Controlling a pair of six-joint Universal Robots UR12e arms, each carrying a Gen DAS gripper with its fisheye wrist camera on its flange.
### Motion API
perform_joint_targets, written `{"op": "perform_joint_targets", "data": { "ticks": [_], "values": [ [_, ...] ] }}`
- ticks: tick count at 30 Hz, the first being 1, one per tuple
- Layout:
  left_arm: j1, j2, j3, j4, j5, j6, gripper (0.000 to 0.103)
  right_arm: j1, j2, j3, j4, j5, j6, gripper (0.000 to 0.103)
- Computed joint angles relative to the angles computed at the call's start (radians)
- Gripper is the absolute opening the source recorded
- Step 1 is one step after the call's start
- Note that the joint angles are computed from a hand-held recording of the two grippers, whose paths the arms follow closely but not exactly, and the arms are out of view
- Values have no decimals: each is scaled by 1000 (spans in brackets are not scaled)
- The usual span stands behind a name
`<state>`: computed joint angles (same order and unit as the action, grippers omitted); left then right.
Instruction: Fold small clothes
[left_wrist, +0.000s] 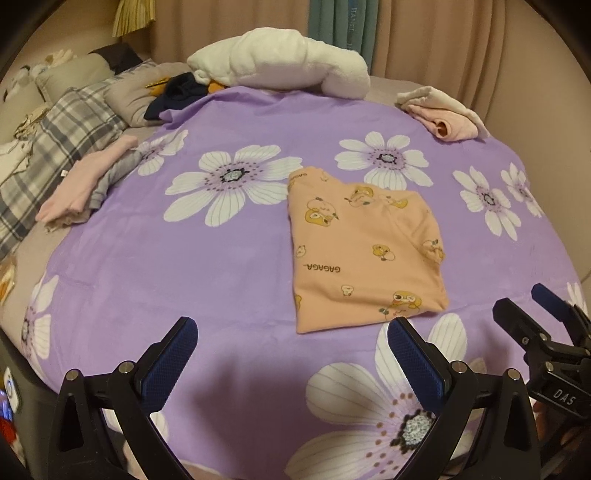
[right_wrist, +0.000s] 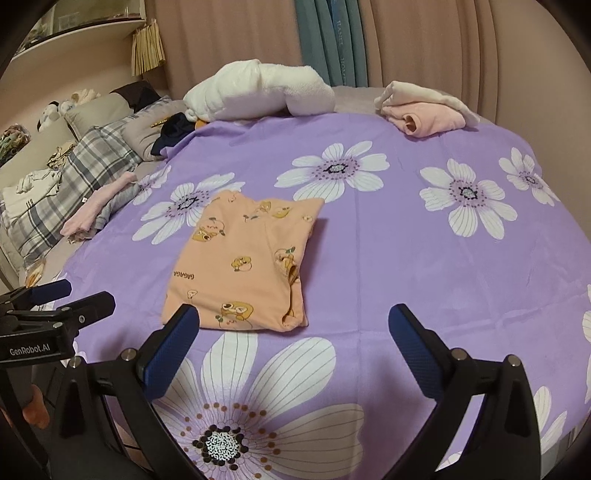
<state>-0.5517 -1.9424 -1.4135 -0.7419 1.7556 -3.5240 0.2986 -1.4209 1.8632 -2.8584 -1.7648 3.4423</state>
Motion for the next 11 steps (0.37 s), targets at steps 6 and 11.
{"op": "perform_joint_targets", "data": {
  "ticks": [6, 11],
  "values": [
    [-6, 2, -6, 15, 31, -8, 102, 4, 2, -2, 1, -2, -5, 103],
    [-4, -1, -3, 3, 32, -14, 102, 4, 1, -1, 8, 2, 4, 103]
  ]
}}
